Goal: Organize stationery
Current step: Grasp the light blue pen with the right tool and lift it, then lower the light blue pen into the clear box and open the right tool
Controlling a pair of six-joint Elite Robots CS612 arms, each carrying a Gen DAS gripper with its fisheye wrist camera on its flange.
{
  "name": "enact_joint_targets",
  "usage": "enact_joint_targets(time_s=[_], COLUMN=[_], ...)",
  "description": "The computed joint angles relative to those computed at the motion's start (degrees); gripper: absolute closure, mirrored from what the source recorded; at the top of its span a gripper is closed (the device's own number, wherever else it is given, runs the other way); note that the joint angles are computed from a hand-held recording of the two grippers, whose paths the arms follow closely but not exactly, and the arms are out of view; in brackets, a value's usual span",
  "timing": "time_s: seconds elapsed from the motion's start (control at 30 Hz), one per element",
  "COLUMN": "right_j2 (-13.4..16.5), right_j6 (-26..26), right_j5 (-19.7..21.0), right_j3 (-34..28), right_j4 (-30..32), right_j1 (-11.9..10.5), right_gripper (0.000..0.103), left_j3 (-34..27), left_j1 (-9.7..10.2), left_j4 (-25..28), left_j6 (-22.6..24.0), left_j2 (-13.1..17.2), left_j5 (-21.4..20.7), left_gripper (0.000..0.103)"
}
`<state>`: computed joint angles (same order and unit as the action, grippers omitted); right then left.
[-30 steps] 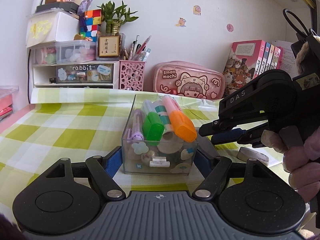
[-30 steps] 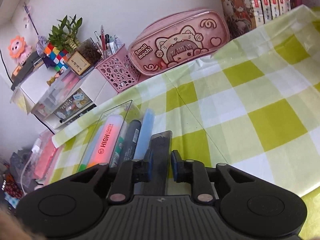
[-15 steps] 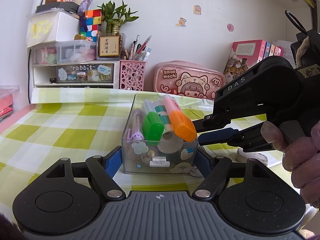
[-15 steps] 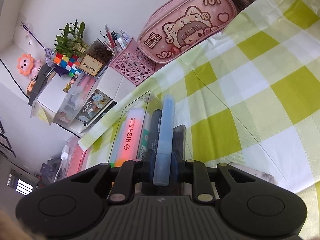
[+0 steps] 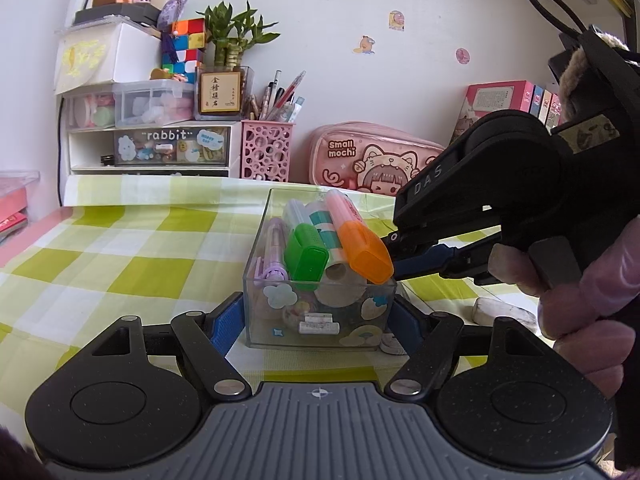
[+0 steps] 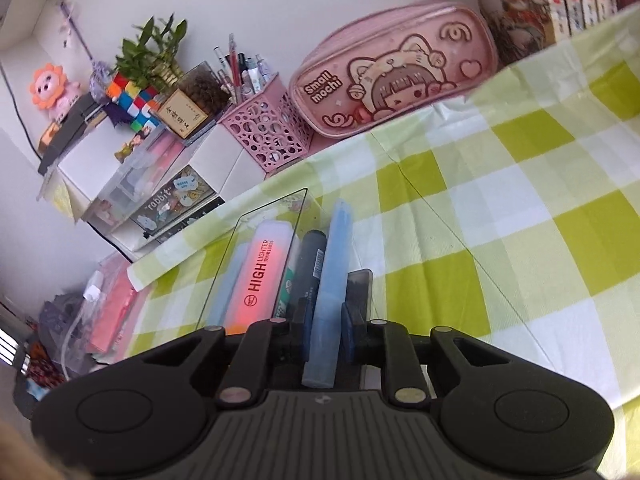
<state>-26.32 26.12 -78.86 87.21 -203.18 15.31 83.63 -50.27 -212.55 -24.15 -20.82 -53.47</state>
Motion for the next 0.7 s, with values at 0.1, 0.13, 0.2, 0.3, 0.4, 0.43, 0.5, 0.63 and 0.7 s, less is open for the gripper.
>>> enact_joint_targets(time_s=[0.1, 0.13, 0.2, 0.3, 0.4, 0.43, 0.5, 0.63, 0.7], right_j2=[-0.2, -0.4, -1.0, -1.9, -2.3, -2.4, -2.7, -2.6, -2.3], right_j6=[-6.5, -7.3, -8.5, -7.1, -4.7, -4.0, -4.0, -5.4, -6.7], right_j5=[-4.4, -5.5, -6.9, -7.3, -6.0, -5.2, -4.9, -7.3, -8.7], right_j3=[-0.3, -0.1, 0.5, 2.2, 3.5, 3.8, 4.1, 3.2, 2.3], right_j4=[1.2, 1.7, 2.7, 3.3, 2.8, 2.8, 3.4, 4.5, 5.1], right_j1=[1.1, 1.3, 1.4, 0.8, -0.3, -0.6, -0.8, -0.3, 0.1], right_gripper=[0.082, 0.082, 0.082, 0.082, 0.082, 0.081, 0.081, 0.078, 0.077], left_j3=[0.0, 0.0, 0.0, 0.0, 0.0, 0.0, 0.0, 0.0, 0.0], left_j1=[0.02, 0.02, 0.01, -0.01, -0.01, -0.01, -0.01, -0.01, -0.01], left_j4=[0.0, 0.0, 0.0, 0.0, 0.0, 0.0, 0.0, 0.0, 0.0], left_j6=[0.0, 0.0, 0.0, 0.0, 0.0, 0.0, 0.0, 0.0, 0.0], left_j2=[0.0, 0.0, 0.0, 0.0, 0.0, 0.0, 0.0, 0.0, 0.0], left_j5=[0.0, 0.0, 0.0, 0.0, 0.0, 0.0, 0.0, 0.0, 0.0], left_gripper=[0.029, 0.029, 0.029, 0.029, 0.029, 0.029, 0.029, 0.029, 0.029])
